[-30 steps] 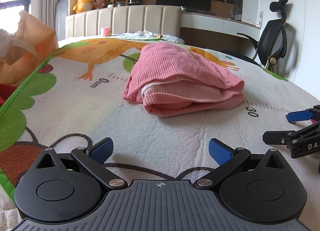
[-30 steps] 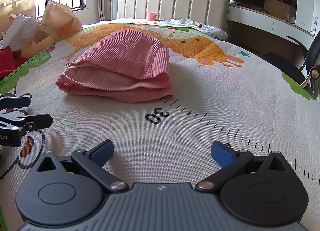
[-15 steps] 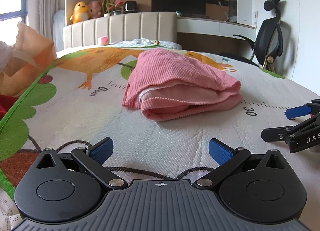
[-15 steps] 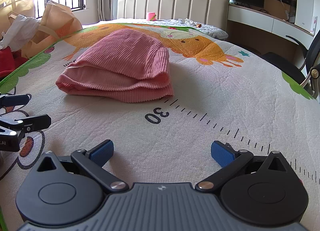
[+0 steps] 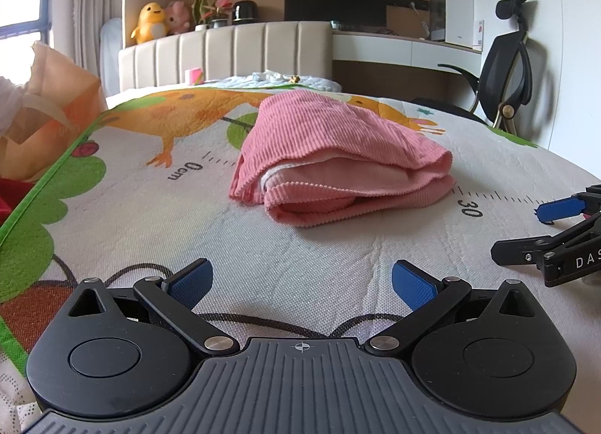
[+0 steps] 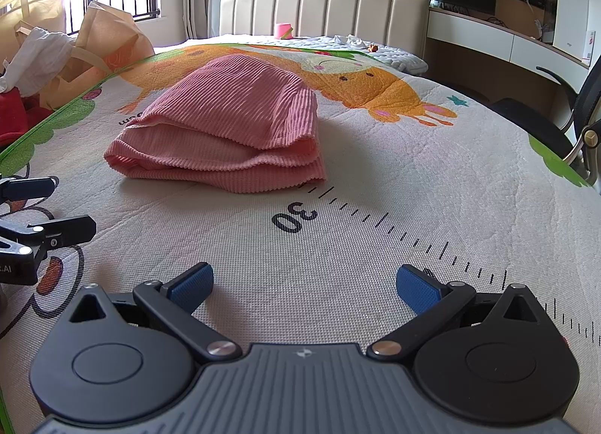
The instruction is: Fold clothes
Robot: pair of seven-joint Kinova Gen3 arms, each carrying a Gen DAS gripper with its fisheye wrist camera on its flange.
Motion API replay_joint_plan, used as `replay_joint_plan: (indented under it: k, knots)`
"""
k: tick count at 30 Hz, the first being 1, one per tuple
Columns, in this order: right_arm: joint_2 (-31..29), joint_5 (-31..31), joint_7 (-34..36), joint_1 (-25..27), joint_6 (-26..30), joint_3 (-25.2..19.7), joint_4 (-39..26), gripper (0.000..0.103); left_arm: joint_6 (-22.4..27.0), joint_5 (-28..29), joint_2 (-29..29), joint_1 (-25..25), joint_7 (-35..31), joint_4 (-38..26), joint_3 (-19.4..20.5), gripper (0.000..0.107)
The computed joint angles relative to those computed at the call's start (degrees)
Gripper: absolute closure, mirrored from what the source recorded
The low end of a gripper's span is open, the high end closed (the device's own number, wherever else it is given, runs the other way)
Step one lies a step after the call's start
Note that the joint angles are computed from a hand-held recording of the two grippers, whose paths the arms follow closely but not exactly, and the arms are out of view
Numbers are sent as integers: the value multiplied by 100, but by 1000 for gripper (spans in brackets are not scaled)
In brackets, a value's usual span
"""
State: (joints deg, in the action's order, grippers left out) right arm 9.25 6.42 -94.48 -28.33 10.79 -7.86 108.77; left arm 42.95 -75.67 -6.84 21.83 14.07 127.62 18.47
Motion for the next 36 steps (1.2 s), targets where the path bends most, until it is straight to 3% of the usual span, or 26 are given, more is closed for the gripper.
replay_joint_plan:
  k: [36]
  knots:
    - [7,-58,32,2,12,1,-11,0,-55,-7,-26,-24,9,20,4,4]
